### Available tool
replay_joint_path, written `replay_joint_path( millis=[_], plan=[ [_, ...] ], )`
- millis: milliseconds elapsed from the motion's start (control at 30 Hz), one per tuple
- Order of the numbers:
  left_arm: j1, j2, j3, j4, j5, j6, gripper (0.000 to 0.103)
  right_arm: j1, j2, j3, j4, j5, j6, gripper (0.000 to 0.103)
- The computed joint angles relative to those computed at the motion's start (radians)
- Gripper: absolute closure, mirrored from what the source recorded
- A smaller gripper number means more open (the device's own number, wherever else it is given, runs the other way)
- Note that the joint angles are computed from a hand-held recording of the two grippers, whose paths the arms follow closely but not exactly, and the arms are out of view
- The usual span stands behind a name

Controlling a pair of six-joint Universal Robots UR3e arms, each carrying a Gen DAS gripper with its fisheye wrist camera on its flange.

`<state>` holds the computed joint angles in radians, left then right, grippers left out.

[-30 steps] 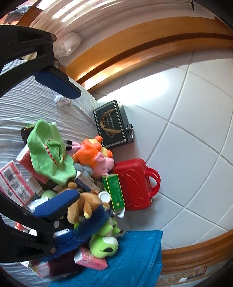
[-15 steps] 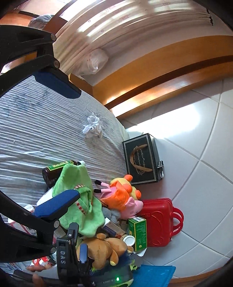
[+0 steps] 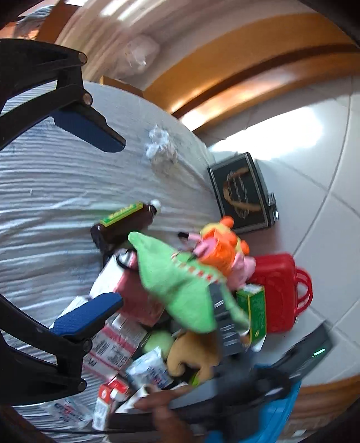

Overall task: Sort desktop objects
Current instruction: 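Grasp the green towel with the right tool and lift it, then grasp the white-and-red barcoded package with the left tool while the right tool holds the towel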

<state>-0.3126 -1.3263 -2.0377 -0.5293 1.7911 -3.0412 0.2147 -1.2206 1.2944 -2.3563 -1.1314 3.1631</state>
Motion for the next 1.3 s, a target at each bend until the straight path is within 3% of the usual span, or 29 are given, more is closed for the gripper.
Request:
replay_joint_path(
  millis=[167,233,300,433,533,700,800,867,1167,1300],
  plan=[
    [-0.053,-0.118,0.015,0.042,-0.262,0.209,0.0,-0.071,-0.196,-0.052,0.093,0.006,-0.08,0.097],
    [-0.076,-0.205,0.062,0.045,-0.32,0.265,0.0,-0.107,-0.262,-0.062,0.121,0.004,-0.102,0.097],
    [-0.065,-0.277,0.112,0.019,-0.421,0.329,0.0,-0.158,-0.335,-0.044,0.158,0.021,-0.121,0.097],
    [-0.067,-0.398,0.225,-0.113,-0.512,0.493,0.0,-0.211,-0.422,-0.006,0.205,0.022,-0.137,0.097],
    [-0.08,-0.454,0.268,-0.171,-0.511,0.6,0.0,-0.253,-0.479,0.044,0.221,0.036,-0.145,0.097],
    [-0.123,-0.559,0.34,-0.204,-0.434,0.662,0.0,-0.292,-0.531,0.089,0.24,0.048,-0.145,0.097],
    [-0.14,-0.584,0.331,-0.157,-0.408,0.649,0.003,-0.3,-0.541,0.093,0.244,0.043,-0.14,0.097],
    [-0.142,-0.572,0.291,-0.093,-0.402,0.615,0.012,-0.306,-0.557,0.096,0.254,0.038,-0.142,0.097],
    [-0.151,-0.364,0.111,-0.044,-0.421,0.383,0.015,-0.332,-0.641,0.085,0.303,0.034,-0.138,0.097],
    [-0.17,-0.257,0.136,-0.077,-0.389,0.315,0.015,-0.367,-0.704,0.089,0.346,0.047,-0.142,0.097]
  ],
)
